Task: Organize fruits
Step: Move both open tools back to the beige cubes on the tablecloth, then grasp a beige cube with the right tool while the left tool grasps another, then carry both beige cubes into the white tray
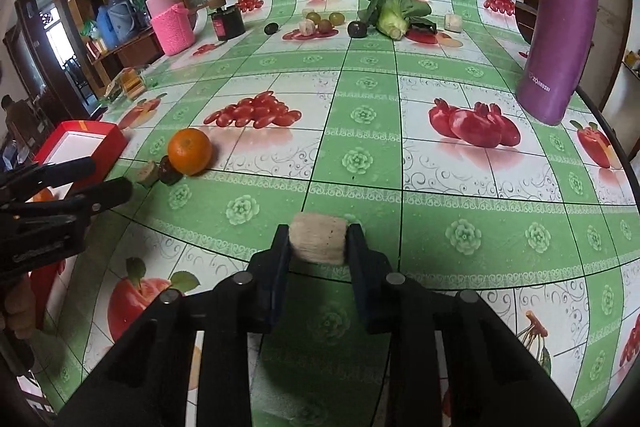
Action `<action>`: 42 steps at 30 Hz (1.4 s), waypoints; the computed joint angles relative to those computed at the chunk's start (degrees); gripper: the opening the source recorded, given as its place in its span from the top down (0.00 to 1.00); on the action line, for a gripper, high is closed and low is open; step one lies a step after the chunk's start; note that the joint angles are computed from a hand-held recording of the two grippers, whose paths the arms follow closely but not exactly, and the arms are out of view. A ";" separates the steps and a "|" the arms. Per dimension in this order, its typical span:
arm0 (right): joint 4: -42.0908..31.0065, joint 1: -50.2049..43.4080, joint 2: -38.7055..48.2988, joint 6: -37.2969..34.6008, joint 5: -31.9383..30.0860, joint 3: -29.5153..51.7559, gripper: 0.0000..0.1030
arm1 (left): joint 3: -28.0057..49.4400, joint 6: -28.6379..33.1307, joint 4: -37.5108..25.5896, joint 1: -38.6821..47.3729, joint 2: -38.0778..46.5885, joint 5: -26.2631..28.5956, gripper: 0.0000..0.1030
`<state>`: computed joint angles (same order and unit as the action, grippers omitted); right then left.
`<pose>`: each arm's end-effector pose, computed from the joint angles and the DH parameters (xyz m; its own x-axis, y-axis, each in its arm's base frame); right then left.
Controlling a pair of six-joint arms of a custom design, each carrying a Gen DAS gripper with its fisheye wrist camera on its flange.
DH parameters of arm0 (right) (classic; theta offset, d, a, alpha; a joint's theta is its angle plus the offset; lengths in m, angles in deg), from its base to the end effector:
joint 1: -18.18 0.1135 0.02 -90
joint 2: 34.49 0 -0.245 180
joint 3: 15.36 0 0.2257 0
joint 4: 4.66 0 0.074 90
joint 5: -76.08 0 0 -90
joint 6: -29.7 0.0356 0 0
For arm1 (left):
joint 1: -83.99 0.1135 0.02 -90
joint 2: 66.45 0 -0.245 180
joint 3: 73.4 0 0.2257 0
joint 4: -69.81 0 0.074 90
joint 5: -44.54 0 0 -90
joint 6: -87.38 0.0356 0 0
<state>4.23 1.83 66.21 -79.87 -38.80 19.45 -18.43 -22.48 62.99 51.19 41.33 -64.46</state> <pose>0.2111 -0.0463 0.0591 -0.7702 -0.0907 -0.6314 -0.2361 0.9601 0.1500 0.2464 -0.1450 0.0741 -0.8091 0.1393 -0.5709 0.1052 0.9901 0.0924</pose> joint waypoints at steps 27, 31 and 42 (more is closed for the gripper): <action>8.09 -0.21 -7.31 8.16 -6.56 -4.93 0.71 | -20.04 -4.30 1.38 -9.61 -30.15 -13.42 0.81; 10.37 8.72 -8.35 15.85 -6.08 -5.61 0.71 | -25.25 -5.17 -5.24 -7.30 -43.27 -16.83 0.81; 28.42 41.44 -1.60 41.62 3.79 -5.35 0.70 | -35.62 2.72 -22.78 13.56 -76.62 -11.54 0.81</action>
<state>32.65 43.27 64.61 -38.25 -35.02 14.10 -54.05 -19.76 40.21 64.75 -35.30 -76.00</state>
